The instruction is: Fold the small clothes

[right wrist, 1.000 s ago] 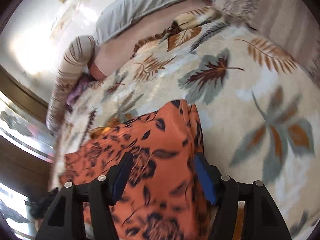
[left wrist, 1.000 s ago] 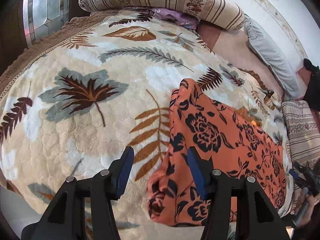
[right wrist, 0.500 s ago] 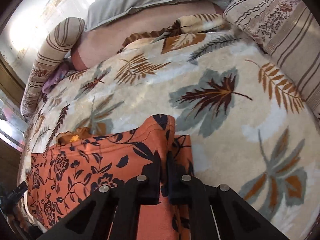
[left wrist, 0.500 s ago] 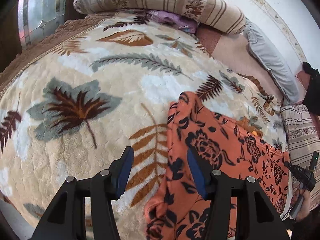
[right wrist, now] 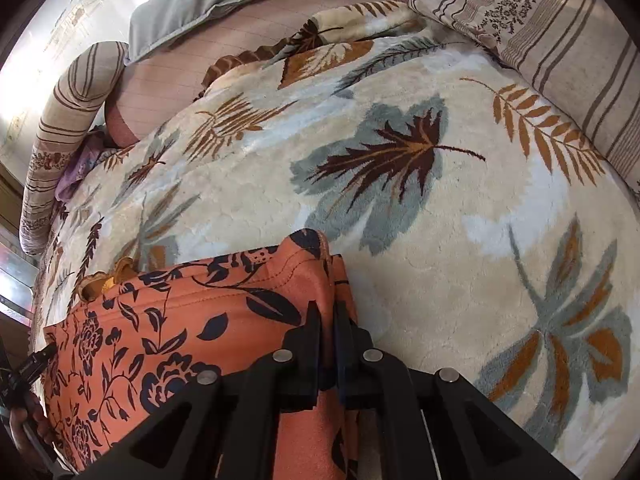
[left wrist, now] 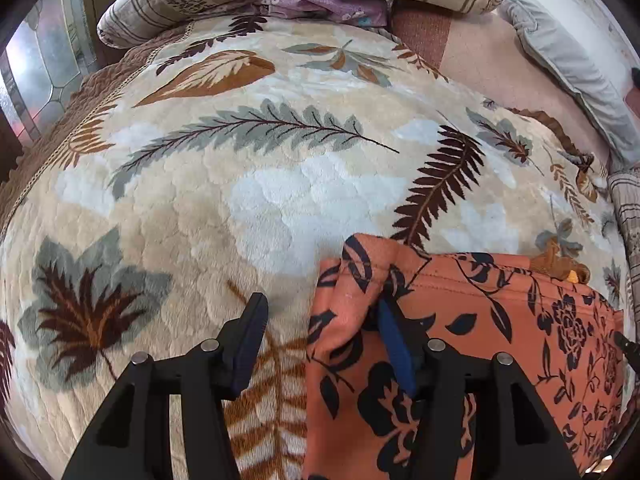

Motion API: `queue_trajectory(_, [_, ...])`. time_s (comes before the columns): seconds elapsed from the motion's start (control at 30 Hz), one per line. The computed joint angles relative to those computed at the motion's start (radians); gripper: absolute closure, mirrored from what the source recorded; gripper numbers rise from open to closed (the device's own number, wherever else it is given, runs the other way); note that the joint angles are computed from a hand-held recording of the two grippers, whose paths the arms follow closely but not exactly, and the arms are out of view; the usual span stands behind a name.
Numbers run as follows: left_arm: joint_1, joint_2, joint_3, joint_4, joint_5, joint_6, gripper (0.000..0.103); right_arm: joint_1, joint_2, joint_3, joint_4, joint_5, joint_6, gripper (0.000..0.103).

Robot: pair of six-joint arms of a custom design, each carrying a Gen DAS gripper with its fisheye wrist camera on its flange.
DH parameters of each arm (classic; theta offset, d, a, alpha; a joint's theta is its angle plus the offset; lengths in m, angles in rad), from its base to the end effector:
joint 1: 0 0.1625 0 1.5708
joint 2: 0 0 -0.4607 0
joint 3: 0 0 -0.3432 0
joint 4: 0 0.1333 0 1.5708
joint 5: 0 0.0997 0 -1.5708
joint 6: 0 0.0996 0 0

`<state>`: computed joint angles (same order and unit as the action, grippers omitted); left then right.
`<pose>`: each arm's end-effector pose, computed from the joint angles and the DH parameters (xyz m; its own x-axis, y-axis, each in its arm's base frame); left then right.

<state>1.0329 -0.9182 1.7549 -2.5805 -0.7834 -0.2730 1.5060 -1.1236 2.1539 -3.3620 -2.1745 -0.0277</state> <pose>-0.1426 -0.6369 0.2217 -0.7798 0.0192 -0.6257 0.3057 0.8839 -0.3539 0.0439 -0.5085 0.2930 -0.7972 0.4238 0.4301 0.0248 0.7347 -0.6779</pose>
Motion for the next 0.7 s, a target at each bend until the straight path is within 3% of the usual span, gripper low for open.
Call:
queue_trajectory(0.1, [-0.002, 0.023, 0.005, -0.059, 0.038, 0.048, 0.042, -0.017, 0.023, -0.004, -0.039, 0.017, 0.006, 0.095])
queue_trajectory(0.2, [-0.016, -0.003, 0.009, -0.03, 0.025, 0.018, 0.042, -0.039, -0.02, 0.001, 0.017, 0.085, 0.061, 0.092])
queue_trajectory(0.27, [-0.036, -0.042, 0.044, -0.061, 0.0, 0.013, 0.042, -0.001, -0.039, -0.001, 0.047, 0.017, 0.08, 0.082])
queue_trajectory(0.33, [-0.068, -0.086, 0.093, -0.088, 0.006, 0.024, 0.042, 0.049, -0.05, 0.016, 0.012, -0.038, 0.058, 0.08])
queue_trajectory(0.4, [-0.108, -0.145, 0.168, -0.124, 0.005, 0.037, 0.042, 0.088, -0.073, 0.051, -0.023, -0.02, 0.046, 0.074])
queue_trajectory(0.43, [-0.124, -0.166, 0.196, -0.126, 0.01, 0.035, 0.042, 0.107, -0.092, 0.078, -0.029, 0.011, 0.057, 0.071])
queue_trajectory(0.47, [-0.142, -0.192, 0.232, -0.131, 0.012, 0.028, 0.042, 0.121, -0.109, 0.103, -0.028, 0.048, 0.069, 0.059])
queue_trajectory(0.5, [-0.159, -0.222, 0.272, -0.134, 0.002, 0.021, 0.042, 0.131, -0.125, 0.13, -0.026, 0.087, 0.082, 0.033])
queue_trajectory(0.53, [-0.167, -0.238, 0.298, -0.138, -0.007, 0.016, 0.042, 0.134, -0.137, 0.161, -0.033, 0.134, 0.098, 0.025])
queue_trajectory(0.63, [-0.173, -0.268, 0.374, -0.136, -0.026, -0.036, 0.041, 0.083, -0.168, 0.259, -0.049, 0.303, 0.13, 0.023])
queue_trajectory(0.7, [-0.141, -0.25, 0.383, -0.072, -0.025, -0.092, 0.041, 0.006, -0.167, 0.327, -0.099, 0.345, 0.172, 0.026])
